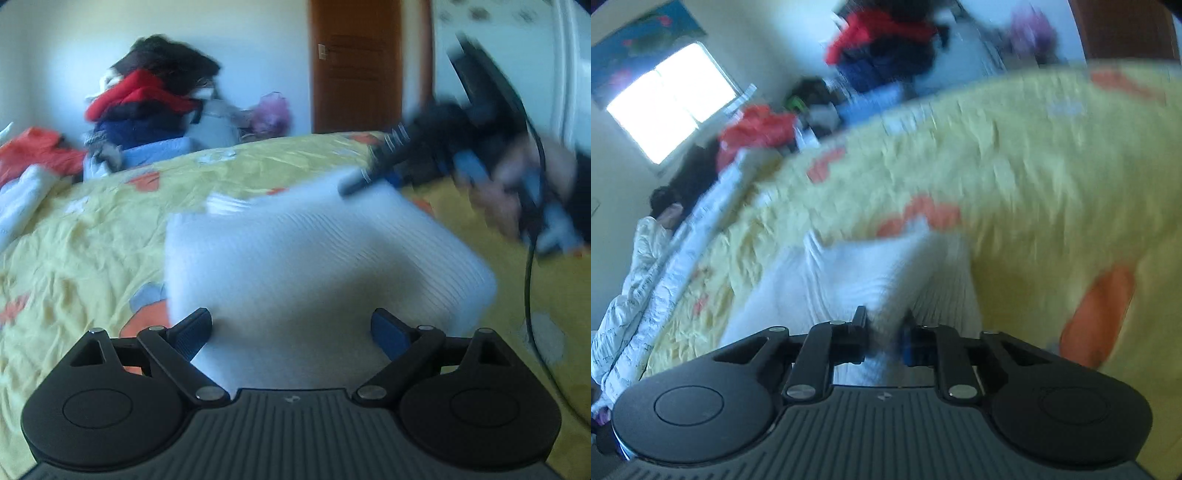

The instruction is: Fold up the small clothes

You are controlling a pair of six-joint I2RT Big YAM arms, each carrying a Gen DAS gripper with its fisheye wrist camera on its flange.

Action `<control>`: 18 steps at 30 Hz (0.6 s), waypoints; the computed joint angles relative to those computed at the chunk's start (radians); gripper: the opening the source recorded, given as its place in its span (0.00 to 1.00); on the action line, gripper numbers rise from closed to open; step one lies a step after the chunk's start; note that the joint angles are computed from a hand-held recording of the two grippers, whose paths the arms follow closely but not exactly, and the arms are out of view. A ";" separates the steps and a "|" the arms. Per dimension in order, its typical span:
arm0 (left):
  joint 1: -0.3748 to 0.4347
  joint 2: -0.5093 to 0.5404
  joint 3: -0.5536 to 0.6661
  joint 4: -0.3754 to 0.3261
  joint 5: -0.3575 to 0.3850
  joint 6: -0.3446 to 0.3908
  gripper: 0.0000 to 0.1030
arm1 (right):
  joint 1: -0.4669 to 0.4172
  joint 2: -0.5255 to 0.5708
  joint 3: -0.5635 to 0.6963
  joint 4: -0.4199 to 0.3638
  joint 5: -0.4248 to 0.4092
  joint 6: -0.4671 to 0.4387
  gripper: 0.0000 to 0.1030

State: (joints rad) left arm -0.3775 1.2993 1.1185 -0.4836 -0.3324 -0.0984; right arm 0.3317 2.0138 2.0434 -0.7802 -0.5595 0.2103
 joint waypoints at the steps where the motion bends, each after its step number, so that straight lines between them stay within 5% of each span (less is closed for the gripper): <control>1: -0.014 0.018 0.003 0.015 -0.027 0.022 0.91 | -0.007 0.002 0.002 0.008 0.009 -0.006 0.14; 3: -0.032 0.047 -0.002 0.066 -0.067 0.071 0.92 | -0.012 0.046 0.045 -0.057 0.055 -0.009 0.14; 5: -0.036 0.054 0.003 0.063 -0.082 0.066 0.92 | -0.006 0.008 -0.048 0.029 0.063 -0.019 0.16; 7: -0.023 0.022 -0.010 0.058 -0.054 0.048 0.92 | 0.002 -0.040 -0.112 0.079 0.103 -0.008 0.39; 9: -0.009 -0.030 -0.042 0.078 -0.041 0.020 0.92 | 0.010 -0.097 -0.174 0.125 0.166 -0.013 0.51; 11: 0.002 -0.071 -0.069 0.125 -0.063 0.009 0.92 | 0.018 -0.194 -0.300 0.262 0.205 0.015 0.51; 14: 0.014 -0.054 -0.057 0.174 -0.138 0.040 0.92 | 0.030 -0.276 -0.408 0.354 0.104 0.071 0.52; 18: 0.043 0.050 0.014 0.106 -0.082 0.068 0.92 | 0.072 -0.277 -0.462 0.313 0.129 0.006 0.46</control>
State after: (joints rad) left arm -0.3343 1.3489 1.1322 -0.3778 -0.4146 -0.0307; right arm 0.4041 1.7372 1.5814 -0.4676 -0.4305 0.2167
